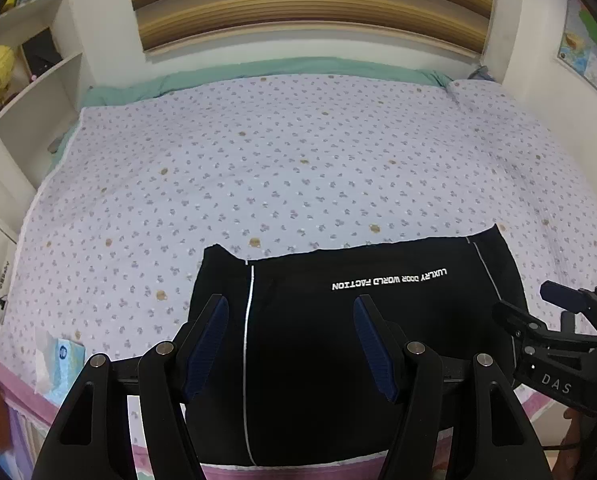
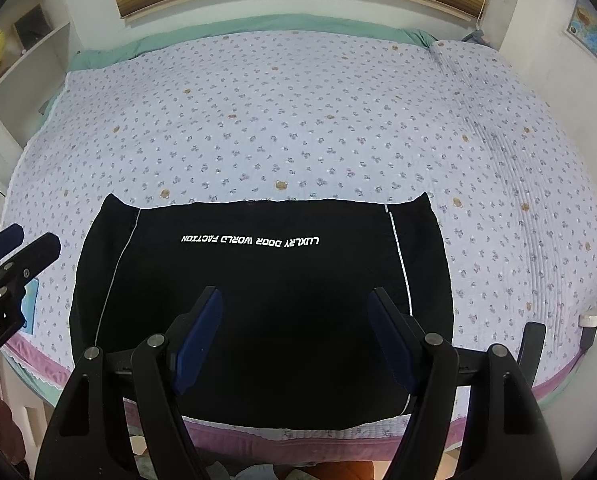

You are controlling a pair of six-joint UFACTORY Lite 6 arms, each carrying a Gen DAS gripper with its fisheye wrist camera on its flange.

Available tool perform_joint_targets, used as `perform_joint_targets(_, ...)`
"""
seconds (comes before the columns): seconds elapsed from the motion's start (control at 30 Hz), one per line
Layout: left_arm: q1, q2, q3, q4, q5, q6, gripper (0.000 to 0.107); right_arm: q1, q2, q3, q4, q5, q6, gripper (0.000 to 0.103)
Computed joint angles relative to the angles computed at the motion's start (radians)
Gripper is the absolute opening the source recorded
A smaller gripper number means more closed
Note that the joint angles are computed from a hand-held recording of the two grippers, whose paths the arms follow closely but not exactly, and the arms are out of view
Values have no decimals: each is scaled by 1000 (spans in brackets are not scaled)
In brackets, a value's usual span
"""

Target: Fold large clothes

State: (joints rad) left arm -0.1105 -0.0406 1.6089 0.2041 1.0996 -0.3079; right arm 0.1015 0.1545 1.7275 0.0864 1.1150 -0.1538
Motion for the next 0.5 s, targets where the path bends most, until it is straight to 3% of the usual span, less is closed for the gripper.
perform_joint_targets(0.23,48,-20,-24,-47,-24,-7,66,10,7,2,2,3,-9,77)
perform_joint_targets(0.4,21,-47,-74,87,-55,-110,66,14,6,-5,-1,2,-19,77)
perform_joint_targets(0.5,54,-44,-74,35,-61,-72,66,17,6,-11,-2,2,-22,77)
